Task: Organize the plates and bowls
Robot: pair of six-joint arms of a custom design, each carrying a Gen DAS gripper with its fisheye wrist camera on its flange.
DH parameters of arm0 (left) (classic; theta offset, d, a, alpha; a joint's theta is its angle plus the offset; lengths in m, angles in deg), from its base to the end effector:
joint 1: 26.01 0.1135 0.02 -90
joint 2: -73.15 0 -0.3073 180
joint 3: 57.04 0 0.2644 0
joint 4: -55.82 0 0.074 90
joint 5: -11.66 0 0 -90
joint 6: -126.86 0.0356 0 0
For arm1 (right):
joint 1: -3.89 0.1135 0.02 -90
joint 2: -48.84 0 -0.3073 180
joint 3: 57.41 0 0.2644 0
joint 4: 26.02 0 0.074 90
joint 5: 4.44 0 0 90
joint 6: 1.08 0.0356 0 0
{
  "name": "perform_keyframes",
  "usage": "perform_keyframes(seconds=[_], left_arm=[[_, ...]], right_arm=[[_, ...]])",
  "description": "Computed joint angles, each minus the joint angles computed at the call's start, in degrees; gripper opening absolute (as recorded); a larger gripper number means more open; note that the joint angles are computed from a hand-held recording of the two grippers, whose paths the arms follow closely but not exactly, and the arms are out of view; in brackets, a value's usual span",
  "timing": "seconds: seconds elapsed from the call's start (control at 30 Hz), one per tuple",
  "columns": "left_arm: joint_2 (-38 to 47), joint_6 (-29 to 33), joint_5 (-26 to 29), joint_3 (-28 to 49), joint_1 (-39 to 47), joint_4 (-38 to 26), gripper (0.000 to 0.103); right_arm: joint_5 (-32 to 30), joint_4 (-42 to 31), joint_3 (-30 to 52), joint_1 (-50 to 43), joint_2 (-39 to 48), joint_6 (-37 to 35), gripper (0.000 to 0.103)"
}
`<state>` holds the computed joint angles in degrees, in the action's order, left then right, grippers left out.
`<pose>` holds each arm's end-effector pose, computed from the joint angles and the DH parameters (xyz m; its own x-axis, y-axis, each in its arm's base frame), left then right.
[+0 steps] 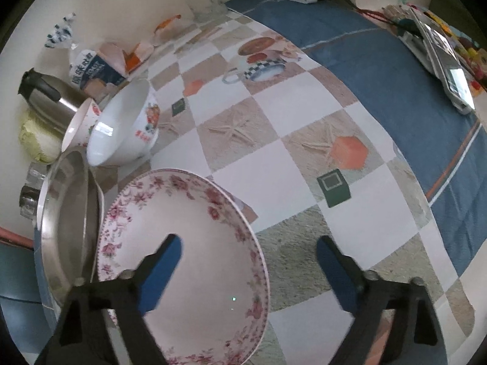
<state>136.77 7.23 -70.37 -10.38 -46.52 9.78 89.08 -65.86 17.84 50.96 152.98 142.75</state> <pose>0.1724 -0.0698 0.2143 -0.9261 -0.1763 -0.3335 -0.0597 0.9414 -0.3318 0.2511 0.2667 0.1817 -0.9523 0.1593 -0.2603 0.0900 0.9617 0.2591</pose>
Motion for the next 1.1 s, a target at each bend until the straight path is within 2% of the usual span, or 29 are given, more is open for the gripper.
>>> perform_keyframes(seconds=[0.13,0.2,0.27,0.47,0.63,0.7,0.73,0.87,1.1], left_arm=[[0.51,-0.30,0.88,-0.82,3.05,0.95,0.097],[1.09,-0.06,1.41,-1.15,4.72,1.45,0.097],[2.11,0.36,1.78,-1.48,6.22,2.07,0.097],[4.79,0.02,2.29,-2.19,9.11,3.85,0.097],[6.24,-0.58,2.62,-2.84,10.86,4.46,0.095],[7.04,-1.29,2.89,-3.18,11.04,4.94,0.084],[7.57,-1.57,3.02,-3.19,11.13,4.97,0.074],[8.95,-2.96,3.56,-3.28,11.07,5.10,0.064],[9.99,-5.43,2.91,-3.02,10.16,7.17,0.060]], right_arm=[[0.33,-0.28,-0.31,-0.42,-0.59,0.14,0.064],[0.03,-0.17,-0.53,-0.63,-0.79,0.53,0.060],[-0.40,0.29,-1.11,-0.97,-1.26,1.29,0.048],[-2.47,2.44,-2.78,-2.00,-2.33,1.95,0.028],[-3.39,3.10,-2.53,-1.94,-2.02,1.70,0.023],[-3.79,3.36,-2.86,-2.16,-2.24,1.74,0.023],[-4.00,3.54,-3.15,-2.23,-2.44,1.77,0.023],[-5.16,4.42,-3.92,-2.75,-2.77,1.71,0.023],[-6.26,4.87,-4.03,-3.09,-2.52,0.66,0.024]])
